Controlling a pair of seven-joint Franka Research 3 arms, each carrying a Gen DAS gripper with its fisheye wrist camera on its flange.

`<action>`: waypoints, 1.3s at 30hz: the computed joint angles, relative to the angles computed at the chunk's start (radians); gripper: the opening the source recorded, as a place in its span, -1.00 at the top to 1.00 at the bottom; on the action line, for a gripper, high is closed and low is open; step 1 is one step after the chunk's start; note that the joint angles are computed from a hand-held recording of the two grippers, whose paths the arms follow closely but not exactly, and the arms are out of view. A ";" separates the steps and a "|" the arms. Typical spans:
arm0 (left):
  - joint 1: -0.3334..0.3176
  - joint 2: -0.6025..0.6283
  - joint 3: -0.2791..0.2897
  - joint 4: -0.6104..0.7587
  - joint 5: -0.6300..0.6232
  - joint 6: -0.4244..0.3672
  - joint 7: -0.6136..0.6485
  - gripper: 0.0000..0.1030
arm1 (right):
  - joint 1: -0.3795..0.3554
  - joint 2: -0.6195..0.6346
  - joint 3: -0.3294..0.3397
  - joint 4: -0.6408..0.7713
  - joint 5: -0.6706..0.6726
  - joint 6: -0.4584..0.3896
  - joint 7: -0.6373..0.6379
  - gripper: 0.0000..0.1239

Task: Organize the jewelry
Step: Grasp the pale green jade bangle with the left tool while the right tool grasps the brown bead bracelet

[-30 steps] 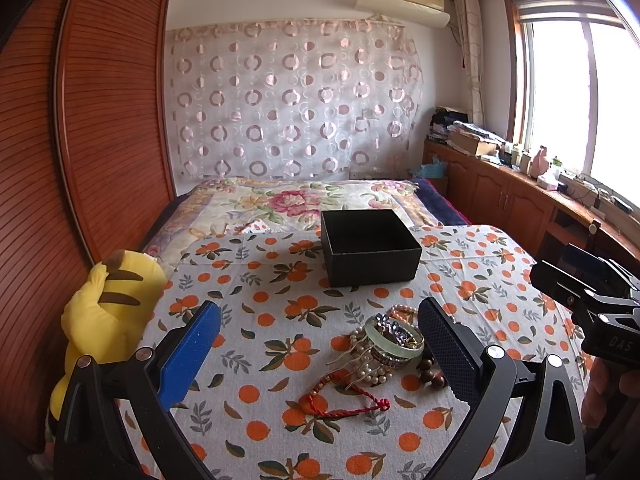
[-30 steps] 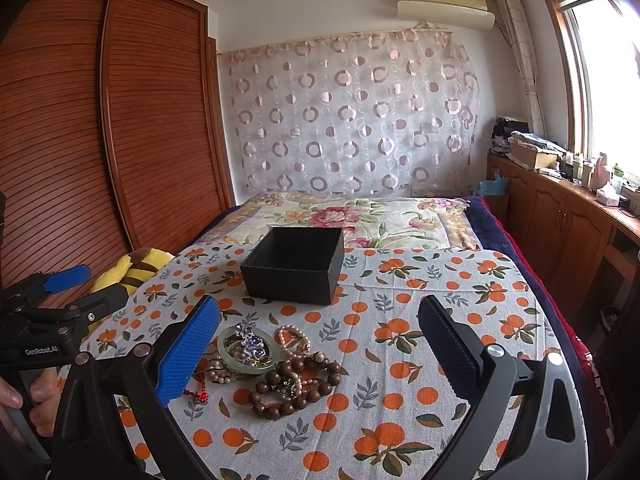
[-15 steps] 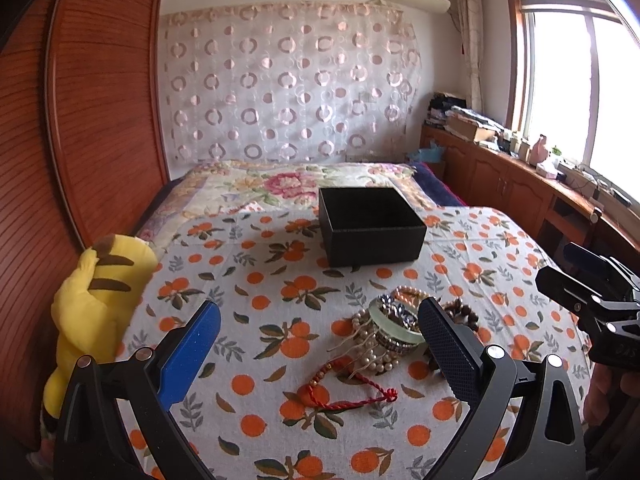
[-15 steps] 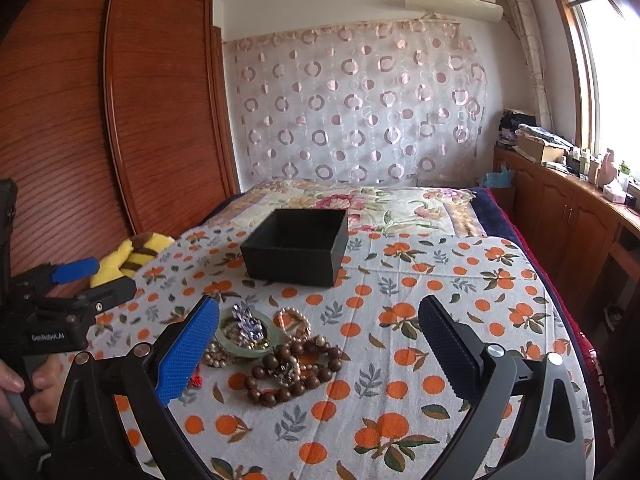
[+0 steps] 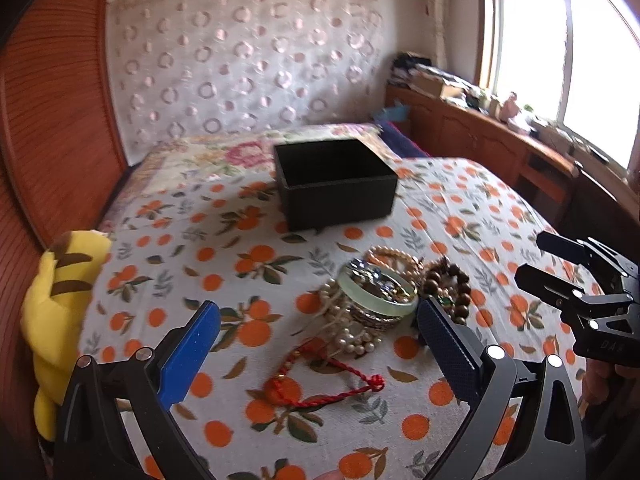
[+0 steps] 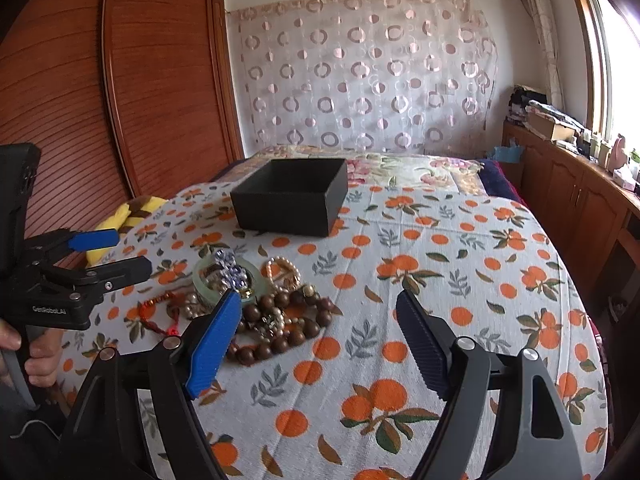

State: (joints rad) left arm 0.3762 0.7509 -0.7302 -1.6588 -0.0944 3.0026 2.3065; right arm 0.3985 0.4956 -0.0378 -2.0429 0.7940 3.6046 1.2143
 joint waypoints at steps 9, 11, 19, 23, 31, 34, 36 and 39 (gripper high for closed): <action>-0.168 0.047 0.142 0.167 -0.005 -0.174 0.020 -0.85 | -0.049 -0.002 0.022 -0.021 -0.066 -0.043 0.053 -0.32; -0.209 0.061 0.175 0.207 -0.009 -0.204 0.030 -0.85 | -0.066 -0.003 0.031 -0.026 -0.096 -0.053 0.078 -0.32; -0.345 0.131 0.289 0.382 -0.012 -0.350 0.051 -0.85 | -0.058 -0.007 0.007 -0.037 -0.138 -0.073 0.113 -0.32; -0.382 0.188 0.314 0.501 -0.031 -0.467 0.059 -0.85 | -0.053 -0.007 0.000 -0.039 -0.144 -0.072 0.123 -0.32; -0.405 0.213 0.339 0.574 -0.083 -0.560 0.110 -0.59 | -0.056 -0.008 0.002 -0.048 -0.156 -0.067 0.139 -0.32; -0.399 0.192 0.343 0.539 -0.092 -0.542 0.128 -0.59 | -0.051 -0.008 -0.003 -0.047 -0.155 -0.070 0.138 -0.32; -0.394 0.185 0.341 0.527 -0.099 -0.539 0.142 -0.57 | -0.057 -0.010 0.003 -0.052 -0.162 -0.065 0.143 -0.32; -0.387 0.186 0.339 0.529 -0.110 -0.547 0.156 -0.48 | -0.060 -0.011 0.005 -0.054 -0.166 -0.064 0.146 -0.32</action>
